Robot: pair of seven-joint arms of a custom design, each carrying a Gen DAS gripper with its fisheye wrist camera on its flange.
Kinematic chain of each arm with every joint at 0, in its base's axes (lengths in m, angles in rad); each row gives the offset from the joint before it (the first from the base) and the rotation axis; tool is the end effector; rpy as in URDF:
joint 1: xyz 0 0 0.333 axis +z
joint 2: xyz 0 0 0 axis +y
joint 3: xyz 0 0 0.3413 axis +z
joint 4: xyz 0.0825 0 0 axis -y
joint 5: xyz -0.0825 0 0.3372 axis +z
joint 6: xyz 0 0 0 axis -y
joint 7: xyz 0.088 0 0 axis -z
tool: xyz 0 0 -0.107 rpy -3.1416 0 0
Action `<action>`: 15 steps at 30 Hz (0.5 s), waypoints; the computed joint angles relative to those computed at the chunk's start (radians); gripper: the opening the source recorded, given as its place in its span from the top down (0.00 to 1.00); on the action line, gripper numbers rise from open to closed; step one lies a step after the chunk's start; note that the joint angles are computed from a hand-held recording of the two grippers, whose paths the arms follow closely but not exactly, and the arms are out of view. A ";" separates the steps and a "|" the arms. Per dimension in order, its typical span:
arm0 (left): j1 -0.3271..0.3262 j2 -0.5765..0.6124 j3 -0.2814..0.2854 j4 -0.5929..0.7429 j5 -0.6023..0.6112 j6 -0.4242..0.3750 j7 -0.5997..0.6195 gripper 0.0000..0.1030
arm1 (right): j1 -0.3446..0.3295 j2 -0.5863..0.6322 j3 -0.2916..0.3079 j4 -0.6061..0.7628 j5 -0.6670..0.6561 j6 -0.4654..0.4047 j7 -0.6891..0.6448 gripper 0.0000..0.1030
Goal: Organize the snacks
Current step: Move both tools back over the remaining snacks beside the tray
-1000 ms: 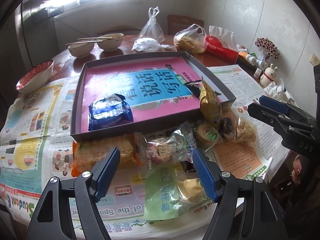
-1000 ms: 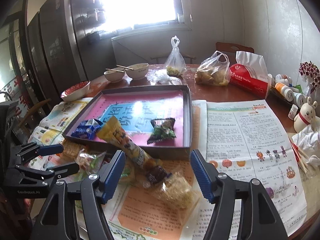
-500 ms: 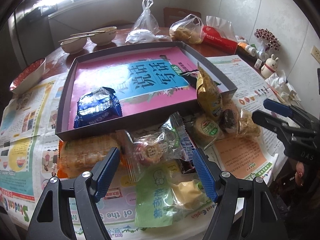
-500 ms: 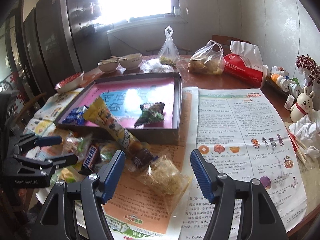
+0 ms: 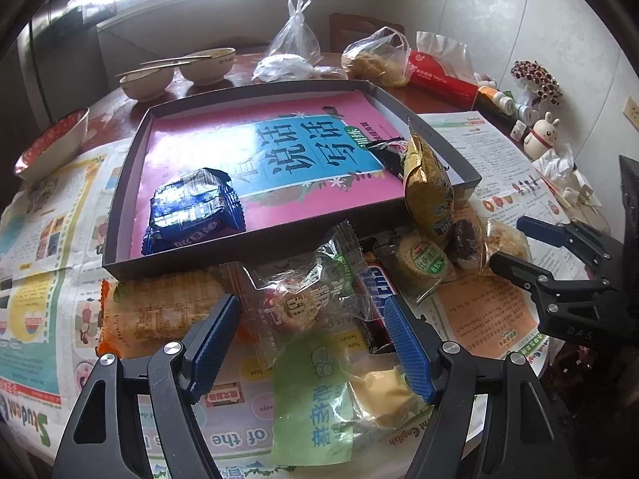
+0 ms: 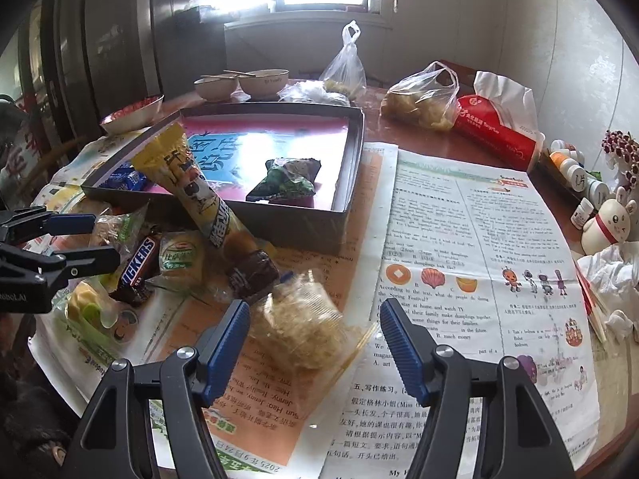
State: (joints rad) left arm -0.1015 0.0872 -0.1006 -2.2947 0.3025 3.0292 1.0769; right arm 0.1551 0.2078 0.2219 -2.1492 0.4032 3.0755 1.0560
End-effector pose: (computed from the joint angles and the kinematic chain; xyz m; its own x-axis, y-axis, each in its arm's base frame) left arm 0.5210 -0.1285 0.4439 -0.0274 -0.9947 0.0991 -0.7995 -0.0377 -0.5995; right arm 0.5530 0.1765 0.4437 0.4559 -0.8900 0.0103 -0.6589 -0.3452 -0.6683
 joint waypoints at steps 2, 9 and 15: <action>0.017 0.000 -0.020 -0.007 -0.056 0.009 0.055 0.26 | 0.001 0.005 -0.003 0.001 -0.018 0.001 -0.012 0.35; 0.034 0.000 -0.055 -0.013 -0.219 0.013 0.226 0.26 | -0.045 0.011 0.045 0.006 0.028 -0.016 -0.104 0.33; 0.016 0.011 -0.041 0.003 -0.215 0.001 0.251 0.26 | -0.057 0.038 0.058 0.041 0.077 -0.037 -0.173 0.31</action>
State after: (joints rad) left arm -0.0852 0.0982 -0.1416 -2.2919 0.0876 3.0305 1.3280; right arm 0.0985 0.2459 0.2795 -2.1078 0.4797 3.0388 0.8826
